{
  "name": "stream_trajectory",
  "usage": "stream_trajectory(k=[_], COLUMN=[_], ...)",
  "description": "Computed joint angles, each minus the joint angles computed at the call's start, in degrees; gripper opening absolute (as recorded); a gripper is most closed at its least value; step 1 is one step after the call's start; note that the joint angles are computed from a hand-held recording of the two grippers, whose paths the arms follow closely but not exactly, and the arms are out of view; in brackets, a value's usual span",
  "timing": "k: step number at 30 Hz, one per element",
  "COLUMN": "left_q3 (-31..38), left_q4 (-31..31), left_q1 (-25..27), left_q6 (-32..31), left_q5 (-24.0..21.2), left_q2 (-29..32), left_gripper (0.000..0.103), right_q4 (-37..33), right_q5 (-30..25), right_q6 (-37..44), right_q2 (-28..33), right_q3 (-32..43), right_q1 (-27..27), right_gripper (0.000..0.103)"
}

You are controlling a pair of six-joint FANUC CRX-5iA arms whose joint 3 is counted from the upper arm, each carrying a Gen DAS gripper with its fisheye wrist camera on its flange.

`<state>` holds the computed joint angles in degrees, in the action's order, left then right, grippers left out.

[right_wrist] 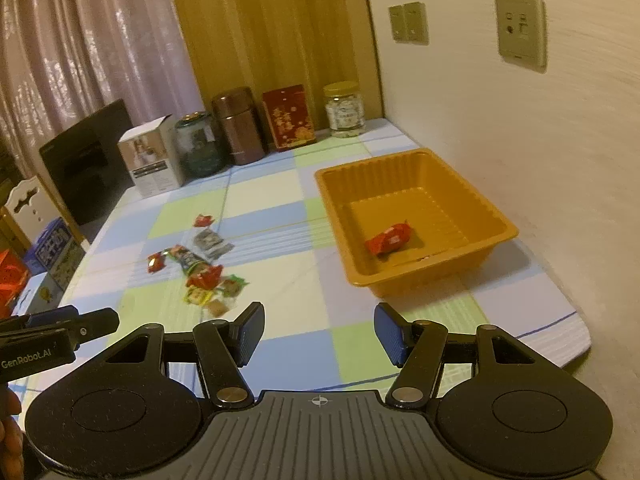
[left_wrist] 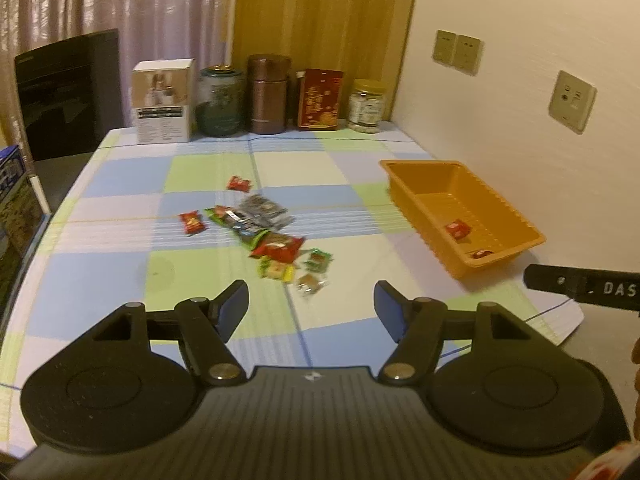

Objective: Organize snacks
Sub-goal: 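Lift both open tools away from the tray back toward the snack pile, then grasp the green-wrapped candy with the right tool while the left grasps a yellow cake packet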

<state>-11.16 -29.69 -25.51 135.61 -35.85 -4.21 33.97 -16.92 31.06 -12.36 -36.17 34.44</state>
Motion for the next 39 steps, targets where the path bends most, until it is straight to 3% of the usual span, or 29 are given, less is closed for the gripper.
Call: stream_trajectory(k=[14, 20, 29, 39], left_q3=[-1.5, -1.8, -2.9, -3.0], left_q4=[-2.0, -0.9, 5.4, 18.4], left_q1=[1.0, 2.7, 7.9, 14.6], left_q6=[1.7, -0.8, -9.9, -27.1], left_q5=[-1.3, -0.3, 5.2, 13.0], left_q2=[-1.8, -0.9, 3.1, 10.6], left_gripper=[0.066, 0.066, 0.066, 0.066], right_q4=[3.2, 3.9, -0.1, -18.1], right_q5=[1.9, 3.7, 7.2, 6.6], right_q6=[-2.4, -2.3, 4.0, 23.7], right_q2=[0.3, 2.4, 10.0, 22.5], right_q3=[-0.7, -0.2, 3.9, 16.8], right_q1=[1.2, 1.2, 0.9, 1.2], right_gripper=[0.061, 0.061, 0.061, 0.061])
